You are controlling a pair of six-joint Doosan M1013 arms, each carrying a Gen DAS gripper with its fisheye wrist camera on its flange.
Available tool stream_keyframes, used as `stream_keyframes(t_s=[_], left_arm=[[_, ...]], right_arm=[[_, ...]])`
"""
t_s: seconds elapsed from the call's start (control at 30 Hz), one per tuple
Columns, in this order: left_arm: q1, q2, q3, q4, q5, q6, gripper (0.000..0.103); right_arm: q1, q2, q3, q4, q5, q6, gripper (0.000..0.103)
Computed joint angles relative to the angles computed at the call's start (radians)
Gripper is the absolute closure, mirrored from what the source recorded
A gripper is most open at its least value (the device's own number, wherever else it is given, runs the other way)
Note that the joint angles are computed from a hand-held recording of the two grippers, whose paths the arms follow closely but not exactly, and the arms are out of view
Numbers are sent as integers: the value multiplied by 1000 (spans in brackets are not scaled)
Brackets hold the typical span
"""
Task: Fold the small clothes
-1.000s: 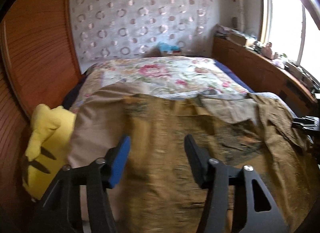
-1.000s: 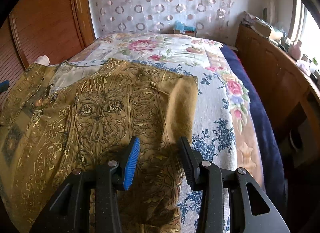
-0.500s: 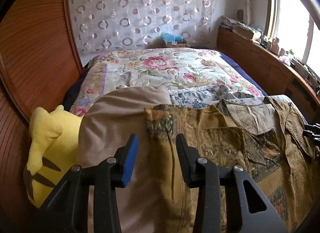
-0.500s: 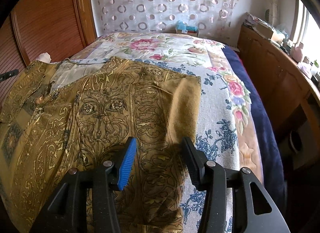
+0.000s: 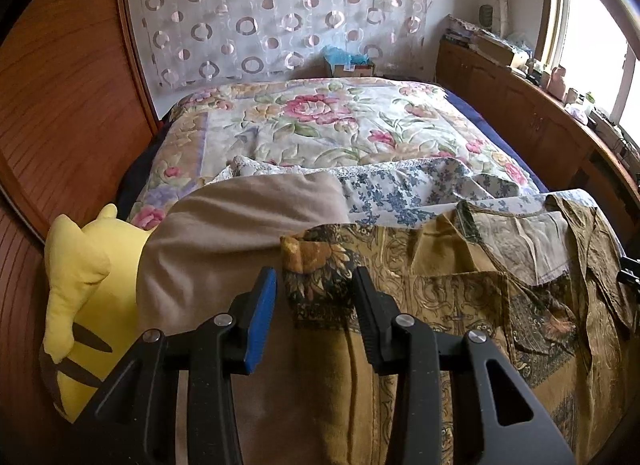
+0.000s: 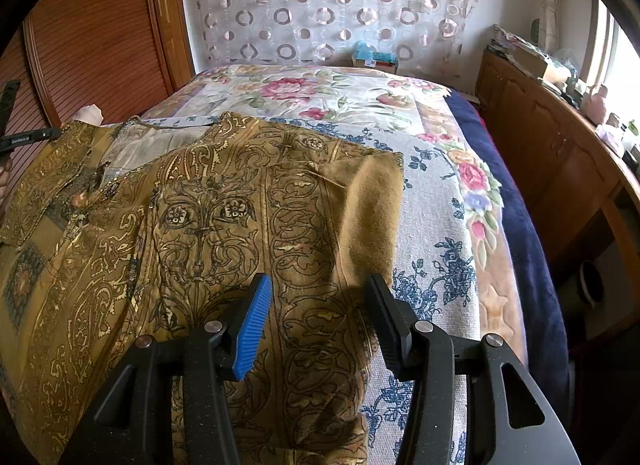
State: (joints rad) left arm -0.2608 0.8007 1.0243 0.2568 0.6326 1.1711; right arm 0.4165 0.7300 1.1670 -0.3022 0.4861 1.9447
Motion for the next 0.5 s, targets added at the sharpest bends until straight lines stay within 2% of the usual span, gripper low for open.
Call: stream_keyframes(t_s=[0.1,0.17,0.27,0.33,0.5], left_arm=[[0,-1,5,-10,-4,12,63],[1,-3,9,-19,-11,18,63],[5,-3,11,-53,-19,39,65],[4,-3,12,-56,-22,42,69],[1,1,6,-35,-7,25,70]], right_arm=[[-9,-1,-5,57,1,-43,52],[-13,-4,-7,11,-4,-1,52],[-26,3,-32,20,8,-5,52],[-35,20,-65,29,36,-19,52],[-51,74,-155,143,100,-122,52]])
